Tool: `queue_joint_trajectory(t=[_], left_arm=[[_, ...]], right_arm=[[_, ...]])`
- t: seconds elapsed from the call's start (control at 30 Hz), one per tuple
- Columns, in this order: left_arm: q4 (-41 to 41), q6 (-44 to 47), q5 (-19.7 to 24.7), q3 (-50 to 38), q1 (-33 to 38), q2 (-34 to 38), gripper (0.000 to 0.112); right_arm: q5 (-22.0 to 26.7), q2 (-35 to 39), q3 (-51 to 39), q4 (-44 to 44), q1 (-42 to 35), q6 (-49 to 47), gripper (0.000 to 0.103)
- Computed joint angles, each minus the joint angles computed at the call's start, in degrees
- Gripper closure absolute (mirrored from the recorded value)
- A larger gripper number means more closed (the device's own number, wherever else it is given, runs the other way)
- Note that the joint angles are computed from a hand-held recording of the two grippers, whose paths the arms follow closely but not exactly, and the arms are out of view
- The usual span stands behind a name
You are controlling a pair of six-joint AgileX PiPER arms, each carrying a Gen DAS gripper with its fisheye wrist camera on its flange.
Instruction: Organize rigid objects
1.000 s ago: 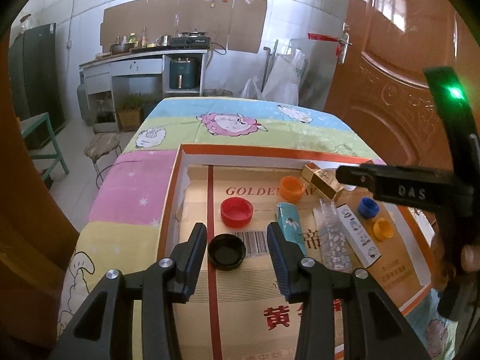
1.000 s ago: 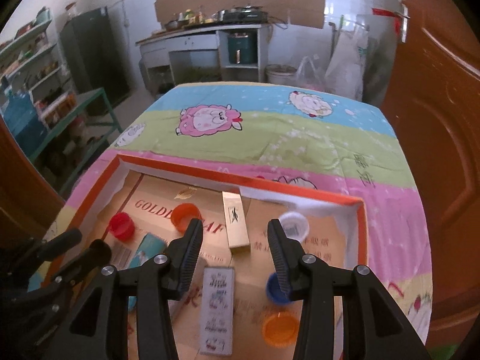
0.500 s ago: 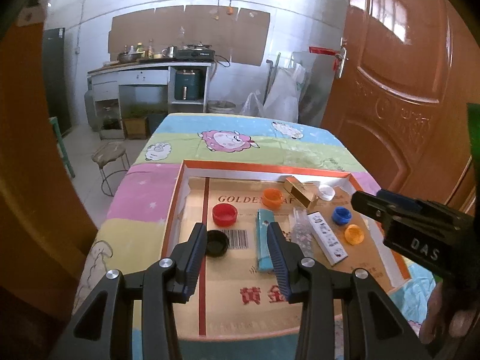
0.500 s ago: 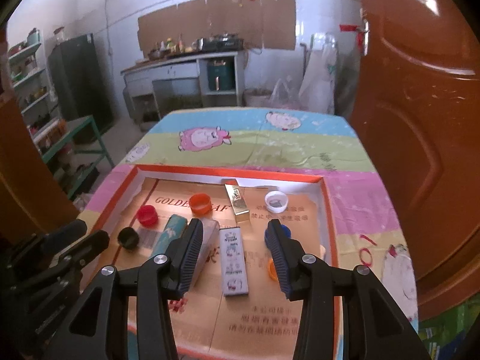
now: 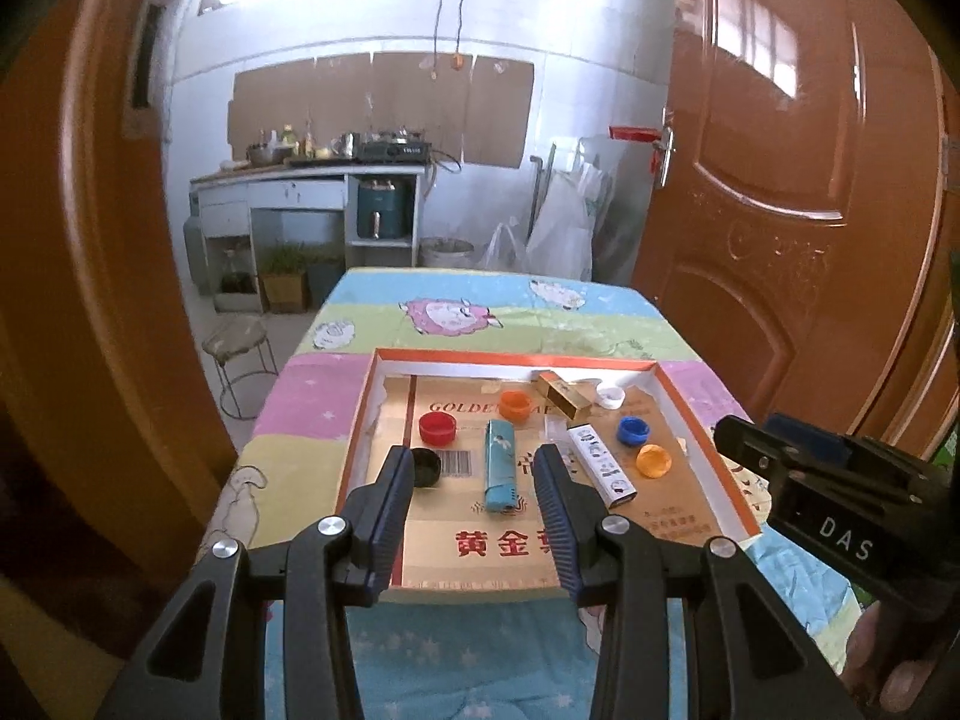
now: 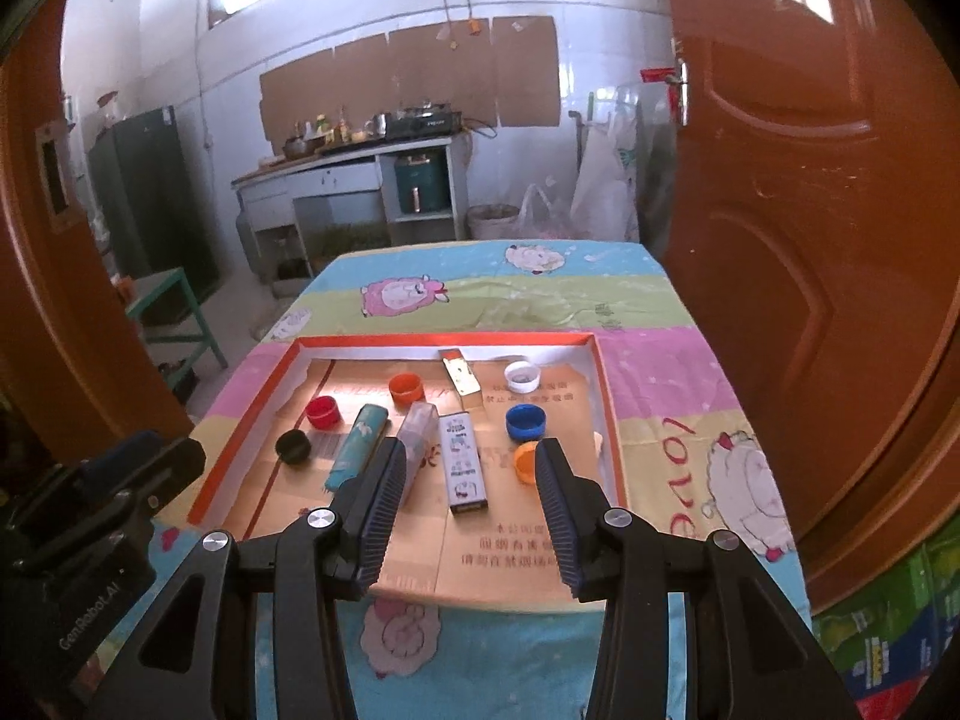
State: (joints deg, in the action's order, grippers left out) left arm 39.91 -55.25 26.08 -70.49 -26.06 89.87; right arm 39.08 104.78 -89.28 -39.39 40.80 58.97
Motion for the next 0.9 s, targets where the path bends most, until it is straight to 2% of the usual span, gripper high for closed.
queue_joint_trajectory(t=[0.13, 0.23, 0.37, 0.53, 0.77, 0.9], left_arm=[[10.26, -11.02, 3.77, 2.82, -4.53, -3.18, 0.071], [16.87, -18.41, 9.01, 4.68, -8.8, -5.21, 0.071], [15.69, -19.05, 9.27, 7.09, -10.6, -8.26, 0.071], [16.8, -21.51, 13.03, 9.0, -14.32, -11.47, 0.071], [20.5, -26.42, 20.71, 11.21, -21.67, -15.0, 0.071], [22.86, -29.03, 27.2, 12.15, -26.95, -16.54, 0.071]], right_arm=[[1.47, -3.89, 3.97, -4.93, 2.72, 5.53, 0.057], [3.01, -7.5, 7.91, -9.71, 5.5, 10.65, 0.057], [5.37, -11.58, 12.68, -13.96, 9.31, 15.92, 0.057], [9.19, -15.86, 17.48, -18.01, 14.45, 22.24, 0.057], [17.12, -19.88, 21.81, -23.35, 22.86, 30.89, 0.057], [23.83, -19.63, 21.21, -25.04, 27.73, 33.31, 0.057]])
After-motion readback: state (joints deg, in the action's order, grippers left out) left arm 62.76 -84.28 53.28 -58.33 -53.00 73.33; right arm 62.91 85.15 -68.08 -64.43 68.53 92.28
